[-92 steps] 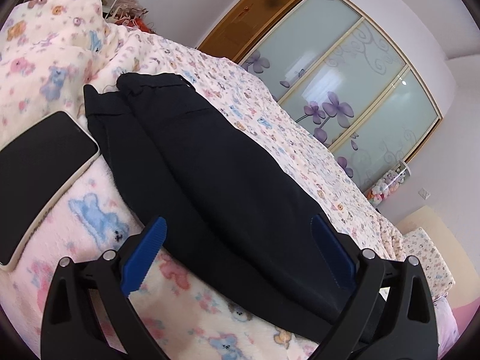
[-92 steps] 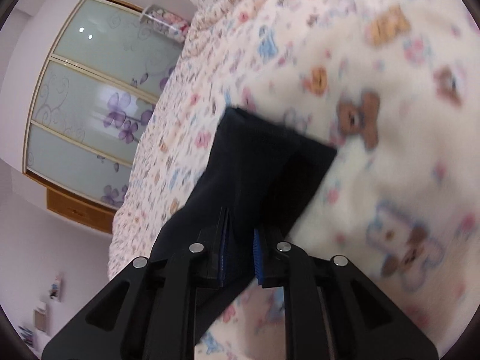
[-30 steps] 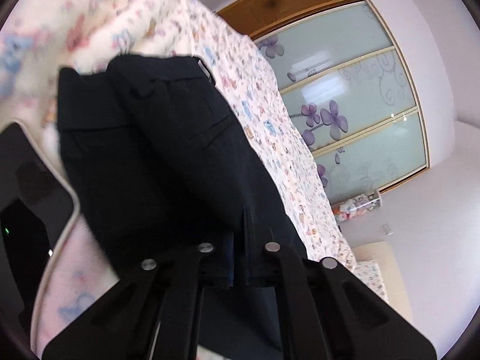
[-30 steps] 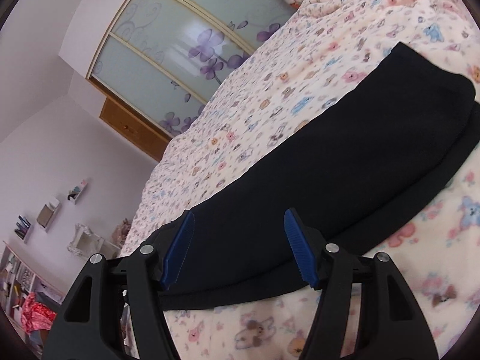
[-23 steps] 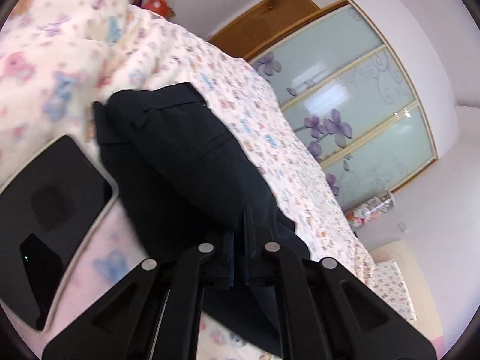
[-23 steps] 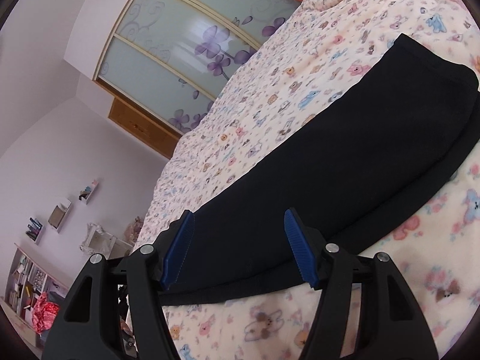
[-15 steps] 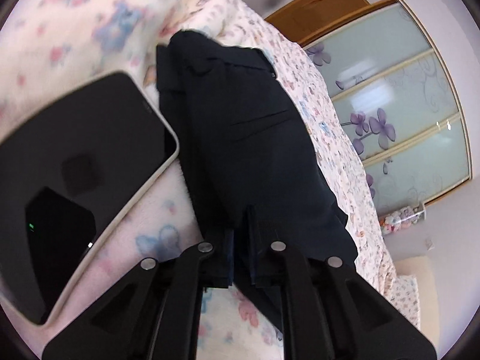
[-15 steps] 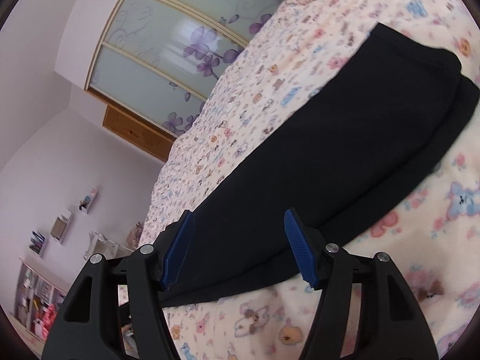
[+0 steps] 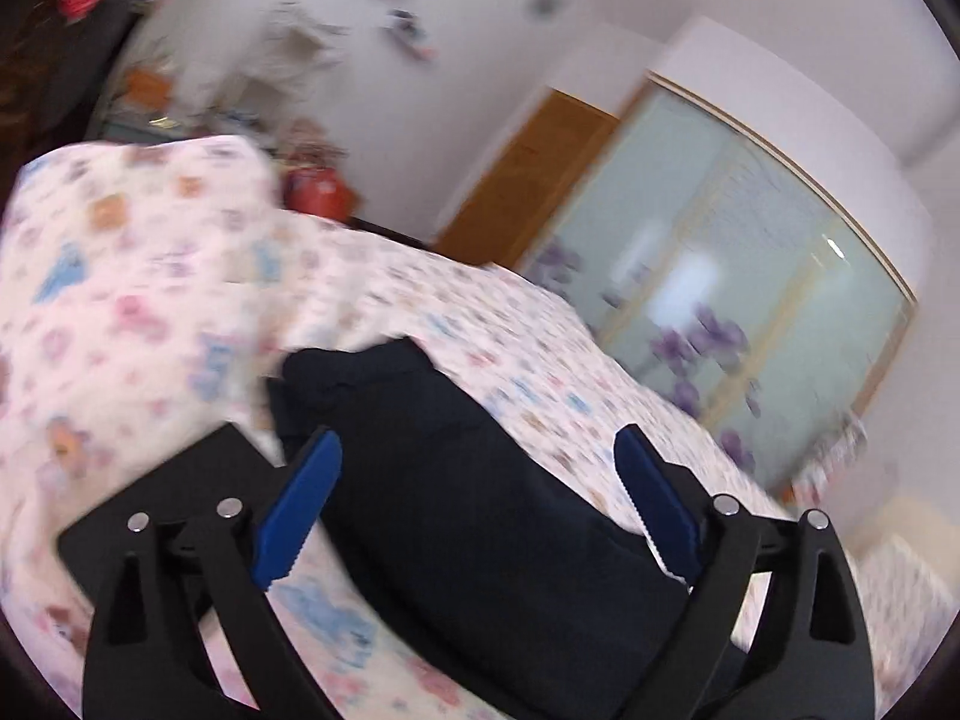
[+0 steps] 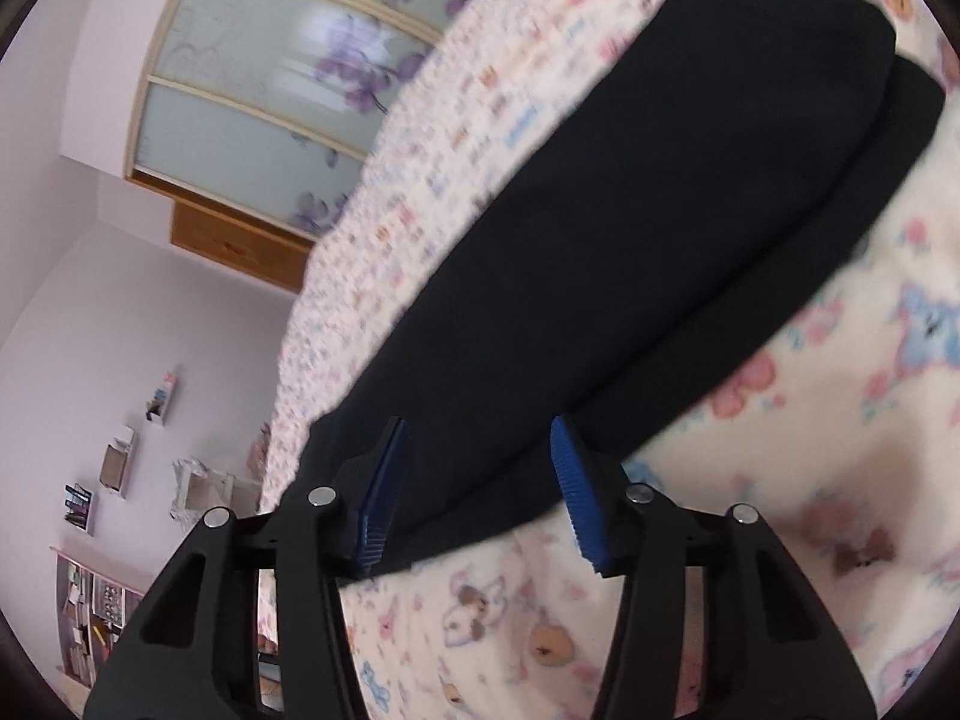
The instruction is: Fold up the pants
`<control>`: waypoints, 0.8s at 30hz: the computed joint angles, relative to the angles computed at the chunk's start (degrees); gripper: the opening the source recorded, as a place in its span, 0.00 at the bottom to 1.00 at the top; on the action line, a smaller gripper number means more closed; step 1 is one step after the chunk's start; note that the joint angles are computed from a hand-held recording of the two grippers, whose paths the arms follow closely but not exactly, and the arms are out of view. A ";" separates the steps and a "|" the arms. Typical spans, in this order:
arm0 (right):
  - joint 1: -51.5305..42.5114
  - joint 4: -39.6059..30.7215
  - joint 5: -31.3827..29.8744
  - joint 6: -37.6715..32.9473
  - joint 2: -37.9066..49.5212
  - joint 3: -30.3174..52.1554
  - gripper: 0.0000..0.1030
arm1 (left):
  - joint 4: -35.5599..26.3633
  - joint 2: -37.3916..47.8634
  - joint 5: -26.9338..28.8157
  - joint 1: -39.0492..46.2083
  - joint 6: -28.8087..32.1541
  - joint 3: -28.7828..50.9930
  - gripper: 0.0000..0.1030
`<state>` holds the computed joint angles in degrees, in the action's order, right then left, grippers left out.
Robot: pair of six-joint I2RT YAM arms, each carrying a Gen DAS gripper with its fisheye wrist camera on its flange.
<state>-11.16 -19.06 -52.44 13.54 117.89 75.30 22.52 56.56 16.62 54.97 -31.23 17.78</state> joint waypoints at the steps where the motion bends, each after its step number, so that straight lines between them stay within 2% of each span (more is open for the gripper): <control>1: 0.23 -0.39 0.55 -0.11 0.33 0.26 0.51 | 0.09 1.33 1.66 -1.53 1.13 0.71 0.91; 3: 0.34 -0.80 1.07 0.01 0.78 0.72 0.50 | -1.27 4.41 3.62 -4.49 3.39 2.80 0.91; 7: 0.58 1.20 1.19 2.63 2.69 1.69 0.49 | -4.15 9.18 2.32 -9.78 5.47 6.19 0.91; 11: 1.59 5.65 3.38 3.89 3.02 1.16 0.35 | -5.69 15.06 1.01 -12.20 5.35 8.38 0.92; 12: 1.89 6.53 4.55 3.90 3.06 0.97 0.22 | -6.04 16.44 1.63 -11.77 5.51 8.71 0.92; 14: 1.89 7.80 5.52 4.45 3.38 0.63 0.09 | -6.73 19.69 1.85 -11.63 5.09 9.88 0.92; 15: 1.25 9.84 3.78 6.24 3.19 -0.52 0.05 | -6.46 21.53 2.18 -11.23 5.05 10.33 0.92; 17: 0.09 14.87 0.57 8.64 1.27 -3.64 0.04 | -7.10 23.03 2.75 -10.60 5.59 11.15 0.92; 18: -0.74 20.33 -1.61 10.17 -1.51 -7.17 0.04 | -7.13 23.08 2.38 -10.79 6.03 11.17 0.92; 21: -2.25 27.10 -4.12 9.67 -7.46 -13.24 0.04 | -7.69 22.36 1.83 -10.89 7.15 10.78 0.92; 23: -2.28 20.44 -1.35 5.13 -7.68 -11.94 0.04 | -7.93 22.69 2.15 -10.58 7.45 10.94 0.92; 24: -1.92 13.87 1.82 2.03 -5.60 -9.24 0.04 | -8.32 22.41 2.28 -10.48 7.41 11.01 0.92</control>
